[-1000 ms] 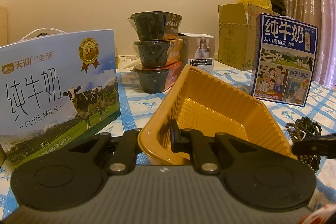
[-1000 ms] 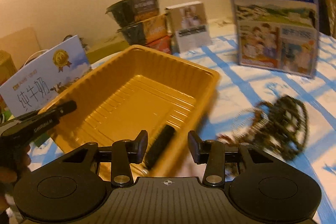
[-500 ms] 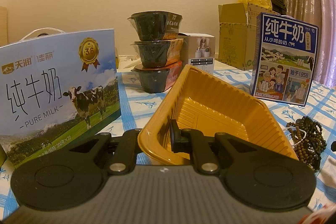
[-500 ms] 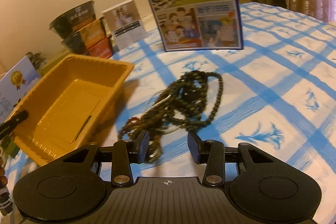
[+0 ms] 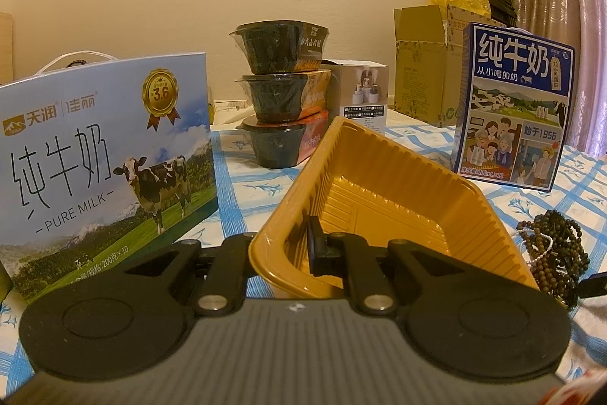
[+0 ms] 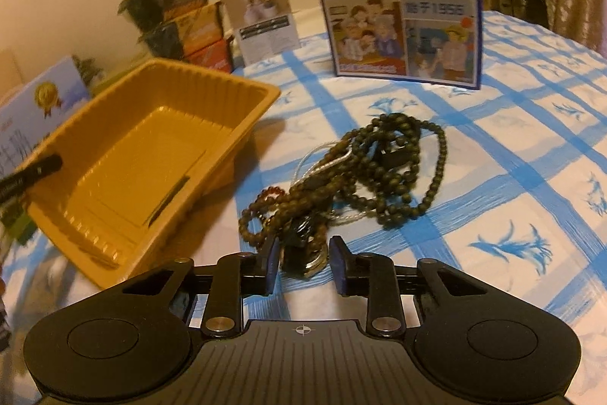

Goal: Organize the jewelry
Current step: 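Grasp a black bracelet from the jewelry pile with the right tool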

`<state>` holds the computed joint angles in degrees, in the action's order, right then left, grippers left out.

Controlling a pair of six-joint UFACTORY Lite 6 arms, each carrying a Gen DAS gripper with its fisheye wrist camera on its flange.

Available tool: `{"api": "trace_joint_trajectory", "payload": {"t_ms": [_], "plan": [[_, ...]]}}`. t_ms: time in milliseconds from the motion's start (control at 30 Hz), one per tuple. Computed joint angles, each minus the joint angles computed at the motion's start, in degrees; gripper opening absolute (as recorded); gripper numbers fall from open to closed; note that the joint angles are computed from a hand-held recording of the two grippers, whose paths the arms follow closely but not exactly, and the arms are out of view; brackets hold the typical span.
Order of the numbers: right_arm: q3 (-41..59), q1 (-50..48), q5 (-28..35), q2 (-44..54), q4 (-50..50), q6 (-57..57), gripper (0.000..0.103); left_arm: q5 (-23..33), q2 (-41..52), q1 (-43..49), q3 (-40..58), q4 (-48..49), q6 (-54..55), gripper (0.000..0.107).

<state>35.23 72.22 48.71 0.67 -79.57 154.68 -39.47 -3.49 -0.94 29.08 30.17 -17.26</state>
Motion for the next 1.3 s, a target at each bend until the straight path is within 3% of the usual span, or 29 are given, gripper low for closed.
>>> {"api": "trace_joint_trajectory", "payload": {"t_ms": [400,467,600,967,1100,1300], "plan": [[2.99,-2.84,-1.62,5.75,-2.05,-0.28,0.023,0.02,-0.02,0.0,0.02,0.01,-0.01,0.012],[2.87,-2.54,-1.1,6.01,-2.59,0.48,0.018,-0.03,0.02,0.08,0.04,0.2,-0.03,0.012],[2.65,-0.79,0.94,5.19,-0.11,-1.53,0.017,0.04,-0.07,0.0,-0.02,0.08,-0.06,0.012],[-6.36,10.2,6.93,-12.46,14.26,-3.7,0.017,0.0,-0.04,0.01,0.01,0.01,0.06,0.012],[-8.51,15.78,11.68,-19.86,19.07,-3.32,0.016,-0.01,0.21,0.04,0.21,0.07,0.08,0.012],[-12.92,23.37,17.04,-29.81,19.17,6.6,0.016,-0.01,0.2,0.05,0.21,0.12,0.06,0.012]]}}
